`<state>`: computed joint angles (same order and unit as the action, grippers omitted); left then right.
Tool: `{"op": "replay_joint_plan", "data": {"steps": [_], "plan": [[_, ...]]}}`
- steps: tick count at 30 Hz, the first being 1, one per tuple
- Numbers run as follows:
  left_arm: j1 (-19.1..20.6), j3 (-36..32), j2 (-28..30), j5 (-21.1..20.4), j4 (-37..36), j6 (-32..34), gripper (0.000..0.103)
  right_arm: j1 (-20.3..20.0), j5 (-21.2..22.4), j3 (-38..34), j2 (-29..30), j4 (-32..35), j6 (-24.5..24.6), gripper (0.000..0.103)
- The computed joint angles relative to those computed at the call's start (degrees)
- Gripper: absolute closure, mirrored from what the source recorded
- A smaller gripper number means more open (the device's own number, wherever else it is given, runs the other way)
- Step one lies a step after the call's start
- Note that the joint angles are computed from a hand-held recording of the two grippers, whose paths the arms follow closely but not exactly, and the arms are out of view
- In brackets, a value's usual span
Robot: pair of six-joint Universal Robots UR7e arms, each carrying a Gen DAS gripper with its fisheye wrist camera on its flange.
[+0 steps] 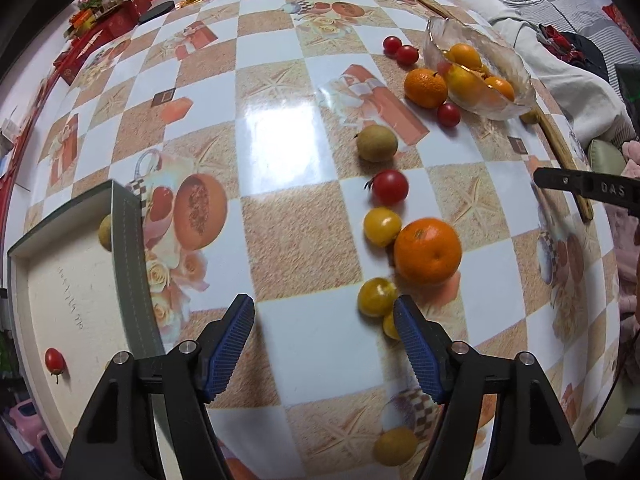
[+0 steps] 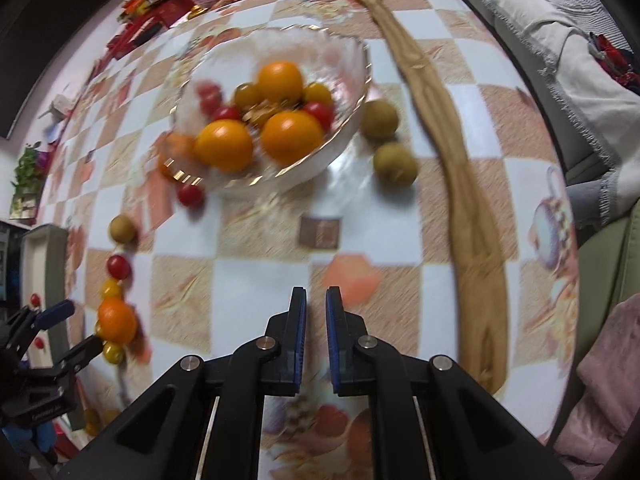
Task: Organize fruits
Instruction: 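Move both tools back toward the fruits near the glass bowl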
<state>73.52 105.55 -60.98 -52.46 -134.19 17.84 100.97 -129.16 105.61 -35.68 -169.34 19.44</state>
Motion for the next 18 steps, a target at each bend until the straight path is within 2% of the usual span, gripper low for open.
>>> {"op": "replay_joint_plan", "data": {"steps": [3, 5, 6, 7, 13, 18], "plan": [[0.26, 0.03, -0.06, -0.10, -0.50, 0.87, 0.028, 0.65, -0.55, 0.85, 0.03, -1.88, 0.25, 0.089], [0.27, -0.17, 0.36, -0.73, -0.87, 0.58, 0.028, 0.54, -1.28, 1.03, -0.31, -1.78, 1.52, 0.072], [0.23, -0.16, 0.53, -1.09, -1.28, 0.63, 0.028, 0.51, -2.01, 1.25, -0.55, -1.87, 2.06, 0.057], [0.06, 0.00, 0.71, -1.28, -1.85, 0.79, 0.028, 0.62, -3.42, 1.27, -0.67, -1.90, 2.69, 0.048], [-0.86, 1.31, 0.71, -1.62, -3.24, -0.68, 0.028, 0.14, -8.93, -0.75, -0.65, -1.76, 1.26, 0.047], [-0.46, 2.44, -1.36, -0.14, -2.80, -1.94, 0.028, -0.75, -10.25, -3.58, 0.58, -2.41, -4.73, 0.047]]}}
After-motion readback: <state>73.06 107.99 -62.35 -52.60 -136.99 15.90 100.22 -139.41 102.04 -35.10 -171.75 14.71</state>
